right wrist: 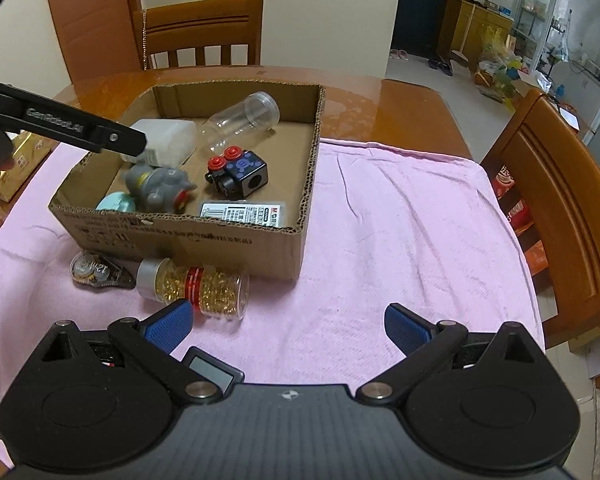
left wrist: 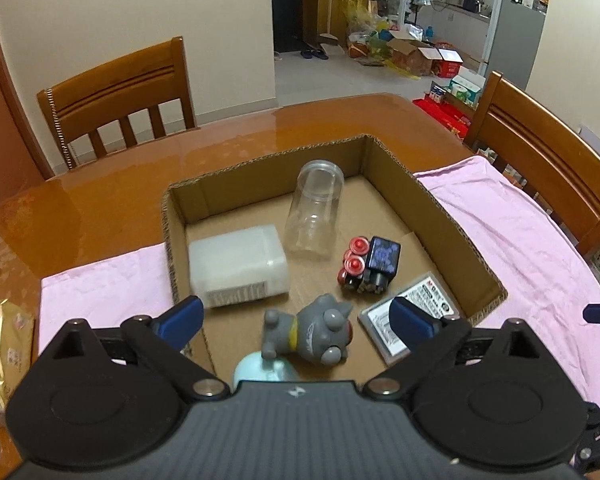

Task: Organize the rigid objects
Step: 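Drop the gray cat figurine into the cardboard box with the left tool, then move the left tool to the correction tape while the right tool approaches the black timer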

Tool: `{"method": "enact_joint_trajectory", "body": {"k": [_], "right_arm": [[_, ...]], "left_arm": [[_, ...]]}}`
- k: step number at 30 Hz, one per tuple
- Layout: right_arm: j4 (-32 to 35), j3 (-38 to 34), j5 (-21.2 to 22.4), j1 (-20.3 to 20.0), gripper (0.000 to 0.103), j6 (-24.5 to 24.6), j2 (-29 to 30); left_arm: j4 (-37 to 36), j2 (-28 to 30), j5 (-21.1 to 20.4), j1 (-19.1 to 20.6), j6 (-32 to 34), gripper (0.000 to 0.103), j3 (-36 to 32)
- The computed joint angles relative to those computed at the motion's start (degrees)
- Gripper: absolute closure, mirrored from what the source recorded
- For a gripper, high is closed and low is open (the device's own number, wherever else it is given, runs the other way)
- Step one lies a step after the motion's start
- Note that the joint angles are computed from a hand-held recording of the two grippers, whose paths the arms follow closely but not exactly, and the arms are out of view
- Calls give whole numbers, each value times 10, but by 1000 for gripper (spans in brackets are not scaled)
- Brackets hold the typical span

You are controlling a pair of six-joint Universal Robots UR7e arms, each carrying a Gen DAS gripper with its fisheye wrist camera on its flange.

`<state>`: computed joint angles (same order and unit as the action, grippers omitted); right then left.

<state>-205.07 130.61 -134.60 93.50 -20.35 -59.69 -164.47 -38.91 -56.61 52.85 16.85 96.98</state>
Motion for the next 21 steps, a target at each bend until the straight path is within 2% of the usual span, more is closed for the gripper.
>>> {"method": "enact_joint_trajectory", "body": {"k": [6, 13, 21], "right_arm": [[-13, 25, 27, -9, 0, -12, -3], [-26, 60, 63, -34, 0, -30, 3], [-42, 83, 88, -57, 0, -92, 31]], "left_arm": [[-29, -32, 16, -10, -22, 4, 54], [-62, -63, 36, -13, -99, 3, 126], [-114, -65, 85, -18, -157, 3, 203]]}}
